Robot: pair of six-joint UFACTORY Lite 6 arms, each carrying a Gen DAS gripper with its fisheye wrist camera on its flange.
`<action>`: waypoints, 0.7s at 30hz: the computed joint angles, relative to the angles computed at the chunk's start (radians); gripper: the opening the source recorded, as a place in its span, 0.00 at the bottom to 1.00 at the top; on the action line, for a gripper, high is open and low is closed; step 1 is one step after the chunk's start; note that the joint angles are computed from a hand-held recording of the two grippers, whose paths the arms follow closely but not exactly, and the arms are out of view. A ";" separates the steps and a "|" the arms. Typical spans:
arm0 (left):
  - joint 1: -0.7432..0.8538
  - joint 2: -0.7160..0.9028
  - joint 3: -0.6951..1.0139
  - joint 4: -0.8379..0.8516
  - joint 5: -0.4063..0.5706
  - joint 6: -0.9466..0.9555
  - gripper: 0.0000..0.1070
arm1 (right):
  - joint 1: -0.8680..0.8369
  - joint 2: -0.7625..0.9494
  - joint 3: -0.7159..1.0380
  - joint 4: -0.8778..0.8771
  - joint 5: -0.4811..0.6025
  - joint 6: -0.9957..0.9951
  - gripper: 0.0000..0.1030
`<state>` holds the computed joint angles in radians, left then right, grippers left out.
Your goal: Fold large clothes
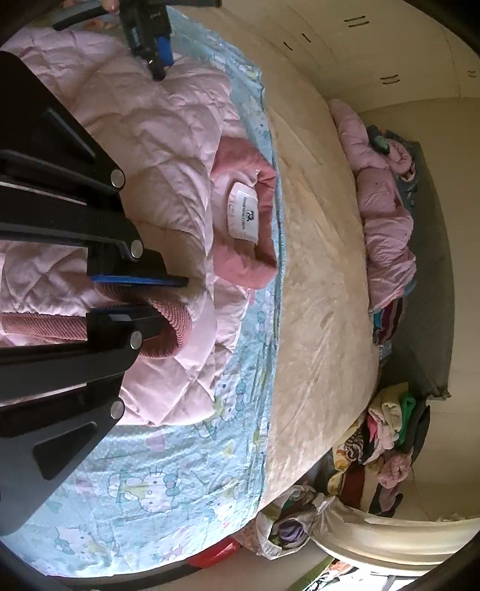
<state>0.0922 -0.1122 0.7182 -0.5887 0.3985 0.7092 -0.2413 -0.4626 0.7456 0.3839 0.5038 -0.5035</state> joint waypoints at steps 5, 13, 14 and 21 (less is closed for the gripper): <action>-0.005 0.059 0.004 -0.020 -0.032 0.013 0.44 | 0.012 -0.044 -0.031 -0.072 0.008 0.073 0.27; 0.005 0.088 0.014 -0.077 -0.035 0.071 0.44 | 0.054 -0.204 -0.041 0.047 0.086 0.051 0.54; 0.004 0.090 0.015 -0.077 -0.036 0.070 0.44 | 0.142 -0.190 -0.036 -0.036 0.073 0.145 0.58; 0.008 0.080 0.001 -0.108 -0.044 0.108 0.44 | 0.485 0.010 -0.017 -0.482 -0.021 0.643 0.70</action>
